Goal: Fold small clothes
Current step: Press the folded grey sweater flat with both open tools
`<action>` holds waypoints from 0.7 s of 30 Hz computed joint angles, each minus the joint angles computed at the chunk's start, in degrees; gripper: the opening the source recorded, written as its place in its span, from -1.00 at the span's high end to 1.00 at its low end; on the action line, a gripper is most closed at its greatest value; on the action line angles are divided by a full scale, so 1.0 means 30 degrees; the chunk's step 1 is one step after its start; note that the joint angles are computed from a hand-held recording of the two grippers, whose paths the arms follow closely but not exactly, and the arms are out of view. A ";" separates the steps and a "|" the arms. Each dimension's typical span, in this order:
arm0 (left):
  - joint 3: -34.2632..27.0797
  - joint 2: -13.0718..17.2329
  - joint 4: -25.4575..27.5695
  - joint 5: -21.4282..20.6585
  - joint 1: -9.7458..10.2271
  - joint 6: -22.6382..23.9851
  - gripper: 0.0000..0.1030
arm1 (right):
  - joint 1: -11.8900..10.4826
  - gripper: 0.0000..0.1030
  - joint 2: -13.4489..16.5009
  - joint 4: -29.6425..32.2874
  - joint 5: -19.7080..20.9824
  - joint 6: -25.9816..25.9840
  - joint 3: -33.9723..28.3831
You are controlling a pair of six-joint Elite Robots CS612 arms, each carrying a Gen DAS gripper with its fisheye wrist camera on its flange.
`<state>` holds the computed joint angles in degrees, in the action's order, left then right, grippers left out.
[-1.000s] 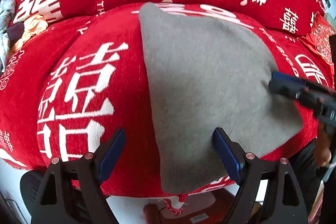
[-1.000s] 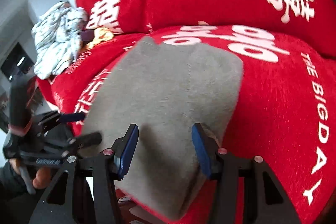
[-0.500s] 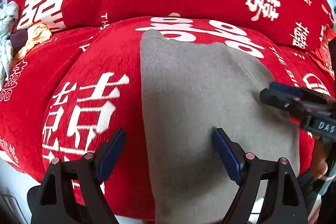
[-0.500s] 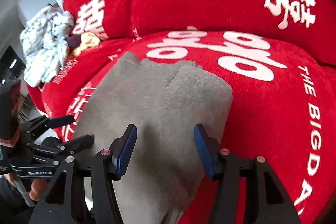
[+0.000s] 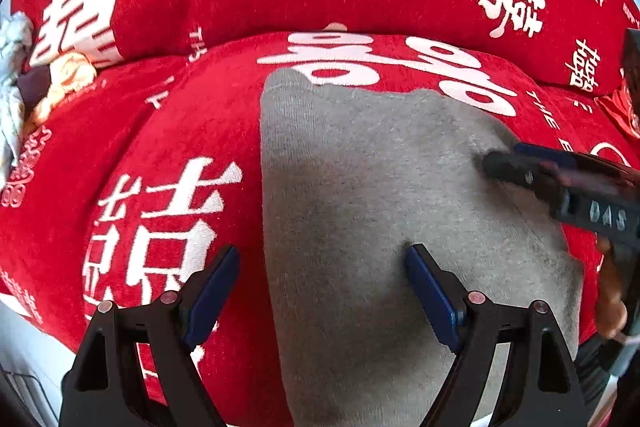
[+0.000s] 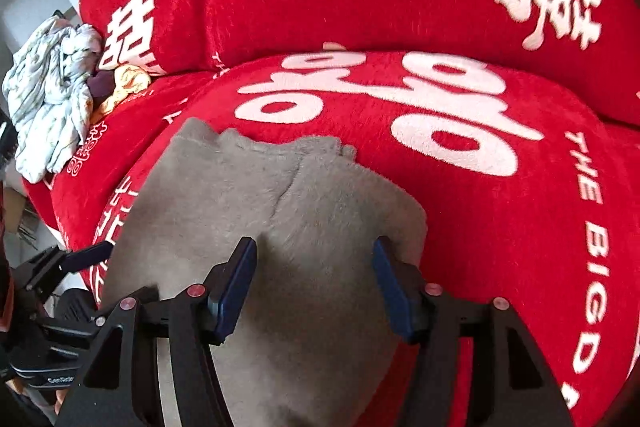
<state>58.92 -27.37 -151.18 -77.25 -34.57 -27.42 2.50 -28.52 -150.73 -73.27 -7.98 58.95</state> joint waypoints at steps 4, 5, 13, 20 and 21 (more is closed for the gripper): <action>0.0612 -0.0364 0.0016 0.0480 -0.0125 -0.0514 -0.67 | 0.0140 -0.24 -0.1403 -0.2344 0.0373 -0.0877 0.2615; 0.0924 -0.0506 -0.0099 0.0737 -0.0156 -0.0761 -0.67 | 0.0133 -0.24 -0.1680 -0.2984 0.0682 -0.0998 0.3171; 0.2204 -0.1093 -0.1122 0.0466 -0.0210 -0.0611 -0.67 | 0.0295 -0.23 -0.2597 -0.3052 0.0523 -0.2519 0.5666; 0.3251 -0.1779 -0.2121 0.0557 -0.0601 -0.0410 -0.67 | 0.0529 -0.29 -0.3809 -0.4269 -0.1415 -0.2616 0.7384; 0.3272 -0.1821 -0.2121 0.0254 -0.0591 -0.0383 -0.67 | 0.0610 -0.30 -0.3939 -0.4425 -0.1892 -0.2721 0.7530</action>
<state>68.73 -32.83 -157.55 -76.48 -36.34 -28.57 4.33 -40.34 -164.00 -78.95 -16.14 81.54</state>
